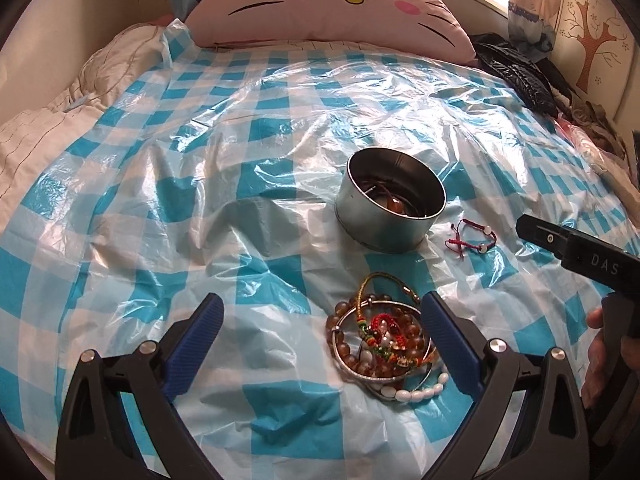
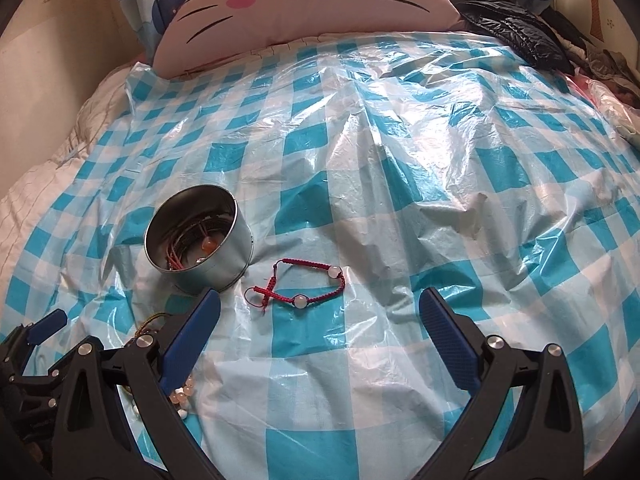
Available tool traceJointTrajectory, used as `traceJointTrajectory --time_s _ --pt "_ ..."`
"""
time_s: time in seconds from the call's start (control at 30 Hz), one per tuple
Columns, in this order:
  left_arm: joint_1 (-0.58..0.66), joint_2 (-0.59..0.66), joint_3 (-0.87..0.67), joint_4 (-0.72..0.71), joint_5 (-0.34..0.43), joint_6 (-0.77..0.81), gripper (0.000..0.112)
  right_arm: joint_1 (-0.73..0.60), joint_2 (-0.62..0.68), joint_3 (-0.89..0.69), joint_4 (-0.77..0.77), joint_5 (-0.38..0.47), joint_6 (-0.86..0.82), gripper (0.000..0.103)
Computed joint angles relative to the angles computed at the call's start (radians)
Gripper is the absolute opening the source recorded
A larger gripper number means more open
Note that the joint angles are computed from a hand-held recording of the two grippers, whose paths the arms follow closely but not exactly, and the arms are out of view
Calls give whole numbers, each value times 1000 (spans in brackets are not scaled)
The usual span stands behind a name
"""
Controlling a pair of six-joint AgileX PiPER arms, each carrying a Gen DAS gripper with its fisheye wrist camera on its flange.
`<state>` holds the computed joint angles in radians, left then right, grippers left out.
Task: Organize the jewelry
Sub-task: 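Grasp the gold chain bracelet with the left gripper while the right grasps the red cord bracelet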
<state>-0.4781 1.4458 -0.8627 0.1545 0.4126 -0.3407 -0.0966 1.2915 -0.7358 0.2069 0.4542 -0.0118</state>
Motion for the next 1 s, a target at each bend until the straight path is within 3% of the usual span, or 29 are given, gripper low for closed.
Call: traceJointTrajectory --time_s 0.17,0.3,0.47,0.57,0.7,0.73,0.83,0.9,0.93,1.0 --pt "-100 100 -71 202 37 -97 92 -39 46 -14 141 8 -132 96" --pt "-152 174 -126 320 74 -134 91 -25 77 -32 117 -3 -121 96" --pt "-128 218 -171 214 90 -27 86 93 151 -71 -103 -27 28 96" --pt "-96 258 -210 41 106 123 72 160 188 -85 -246 -45 113 96" --pt "-88 283 -230 -58 113 222 57 165 249 -110 -229 -52 68 94" --pt "-86 284 -230 -83 116 248 53 158 266 -119 -195 -47 31 88" --pt "-87 280 -227 -102 119 268 43 104 322 -146 -3 -3 -161 58" --pt "-65 279 -233 -187 132 341 20 77 312 -135 74 -1 -240 38" --pt "-48 268 -219 -245 122 398 19 51 308 -134 148 14 -306 21" --pt "-27 261 -217 -312 127 461 9 27 300 -128 222 30 -374 9"
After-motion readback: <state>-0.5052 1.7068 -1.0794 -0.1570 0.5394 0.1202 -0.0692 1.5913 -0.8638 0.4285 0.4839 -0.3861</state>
